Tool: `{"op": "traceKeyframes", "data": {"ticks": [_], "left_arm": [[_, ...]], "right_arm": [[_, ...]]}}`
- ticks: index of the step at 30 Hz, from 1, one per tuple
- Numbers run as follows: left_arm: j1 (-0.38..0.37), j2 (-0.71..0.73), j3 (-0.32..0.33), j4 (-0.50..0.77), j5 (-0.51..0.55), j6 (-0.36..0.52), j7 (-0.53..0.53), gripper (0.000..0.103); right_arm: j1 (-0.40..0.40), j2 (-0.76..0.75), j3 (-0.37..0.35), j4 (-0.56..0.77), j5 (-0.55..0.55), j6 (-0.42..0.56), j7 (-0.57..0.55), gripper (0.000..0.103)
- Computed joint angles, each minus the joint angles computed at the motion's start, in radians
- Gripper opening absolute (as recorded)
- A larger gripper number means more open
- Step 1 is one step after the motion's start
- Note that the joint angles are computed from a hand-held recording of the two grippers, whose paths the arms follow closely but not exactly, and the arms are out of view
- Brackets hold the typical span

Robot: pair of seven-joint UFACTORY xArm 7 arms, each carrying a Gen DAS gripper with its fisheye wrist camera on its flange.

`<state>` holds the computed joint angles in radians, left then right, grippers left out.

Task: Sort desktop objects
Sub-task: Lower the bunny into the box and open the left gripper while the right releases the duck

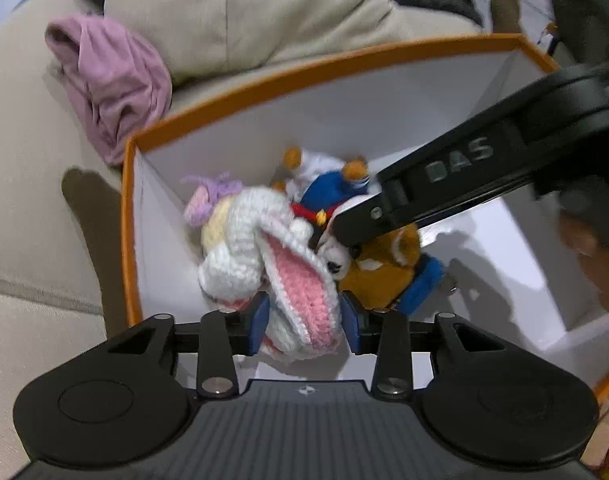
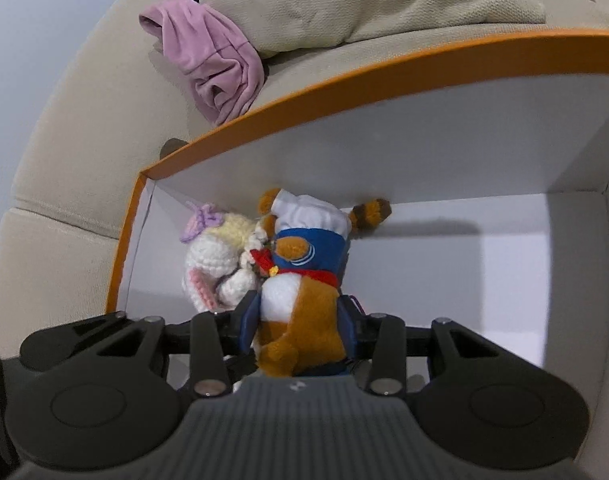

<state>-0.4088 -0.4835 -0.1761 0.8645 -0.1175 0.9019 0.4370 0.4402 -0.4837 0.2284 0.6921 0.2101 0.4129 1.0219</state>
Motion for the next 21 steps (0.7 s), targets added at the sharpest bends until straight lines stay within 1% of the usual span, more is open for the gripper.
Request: {"op": "traceKeyframes", "data": {"ticks": [4, 6, 8, 9, 10, 12, 13, 14, 15, 17, 19, 21], "left_arm": [[-0.008, -0.064, 0.029, -0.014, -0.042, -0.031, 0.022, 0.053], [-0.007, -0.103, 0.043, -0.031, -0.053, -0.058, 0.034, 0.061], [0.003, -0.127, 0.053, -0.043, -0.053, -0.086, 0.041, 0.067], [0.011, -0.139, 0.056, -0.045, -0.051, -0.084, 0.037, 0.068], [0.015, -0.147, 0.064, -0.044, -0.056, -0.073, 0.033, 0.067], [0.009, -0.124, 0.105, -0.004, -0.102, 0.010, 0.038, 0.066], [0.016, -0.116, 0.112, 0.014, -0.117, 0.052, 0.027, 0.064], [0.022, -0.114, 0.116, 0.019, -0.129, 0.067, 0.027, 0.063], [0.026, -0.126, 0.118, 0.011, -0.135, 0.066, 0.037, 0.060], [0.039, -0.156, 0.120, -0.005, -0.147, 0.062, 0.038, 0.057], [0.043, -0.171, 0.132, -0.006, -0.167, 0.073, 0.041, 0.057], [0.047, -0.183, 0.146, -0.003, -0.188, 0.092, 0.046, 0.057]], "right_arm": [[0.011, -0.002, -0.010, -0.002, -0.004, 0.000, -0.035, 0.047], [0.008, 0.000, -0.006, 0.003, -0.017, 0.009, -0.051, 0.050], [-0.002, -0.008, 0.007, 0.008, -0.039, 0.027, -0.056, 0.050], [-0.004, -0.015, 0.013, 0.010, -0.050, 0.036, -0.062, 0.051], [-0.007, -0.024, 0.019, 0.014, -0.065, 0.052, -0.068, 0.052], [-0.007, -0.035, 0.026, 0.022, -0.091, 0.074, -0.095, 0.055], [-0.006, -0.037, 0.029, 0.031, -0.106, 0.086, -0.116, 0.058], [-0.008, -0.034, 0.035, 0.045, -0.125, 0.104, -0.137, 0.064], [-0.007, -0.029, 0.038, 0.060, -0.139, 0.123, -0.159, 0.068], [0.004, 0.000, 0.035, 0.100, -0.157, 0.167, -0.224, 0.072], [0.001, 0.040, 0.048, 0.145, -0.181, 0.223, -0.261, 0.072], [0.009, 0.063, 0.046, 0.172, -0.180, 0.281, -0.302, 0.072]]}}
